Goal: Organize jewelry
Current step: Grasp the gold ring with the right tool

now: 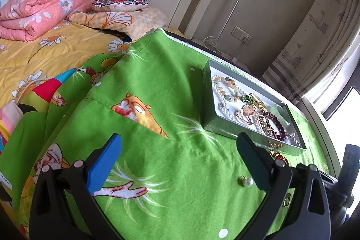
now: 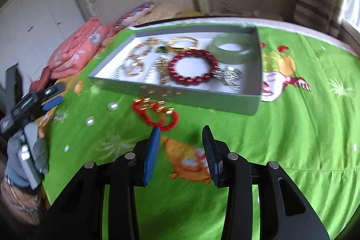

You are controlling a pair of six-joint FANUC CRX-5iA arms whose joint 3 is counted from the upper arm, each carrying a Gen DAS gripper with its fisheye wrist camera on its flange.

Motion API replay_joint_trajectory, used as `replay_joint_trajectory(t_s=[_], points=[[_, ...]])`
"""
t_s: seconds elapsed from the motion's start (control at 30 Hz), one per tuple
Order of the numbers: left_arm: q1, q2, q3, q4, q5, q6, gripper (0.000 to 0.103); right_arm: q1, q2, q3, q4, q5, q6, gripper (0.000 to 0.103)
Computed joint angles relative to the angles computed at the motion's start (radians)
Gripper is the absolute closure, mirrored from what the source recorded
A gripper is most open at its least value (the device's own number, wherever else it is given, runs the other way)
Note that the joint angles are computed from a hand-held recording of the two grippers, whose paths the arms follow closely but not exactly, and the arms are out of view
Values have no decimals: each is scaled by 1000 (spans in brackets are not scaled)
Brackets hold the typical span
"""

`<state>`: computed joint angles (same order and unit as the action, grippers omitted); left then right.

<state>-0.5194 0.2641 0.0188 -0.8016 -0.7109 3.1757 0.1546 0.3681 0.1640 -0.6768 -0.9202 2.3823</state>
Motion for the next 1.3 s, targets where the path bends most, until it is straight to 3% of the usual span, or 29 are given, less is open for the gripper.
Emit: replay_joint_trajectory(t_s=[0.27,0.57,0.63,0.73,1.1,1.3], points=[[-2,-1,-2,-8,7,10,2,39,-89,-118,26,-1,13,64],[-2,-4,-5,-13,15,16,2,156,-164,-248,169,182,-3,64],[-2,-4,-4,-12,17,14,2,170,-173,-268,194,216,-15,68],[-3,-3,-2,-14,17,17,2,165,-174,-267,189,217,2,81],[8,3,2,26,12,-29,2,88,-173,-239,106,202,43,81],[-20,66,106,97,-107,-185,3,6,-149,-201,80,210,11,81]])
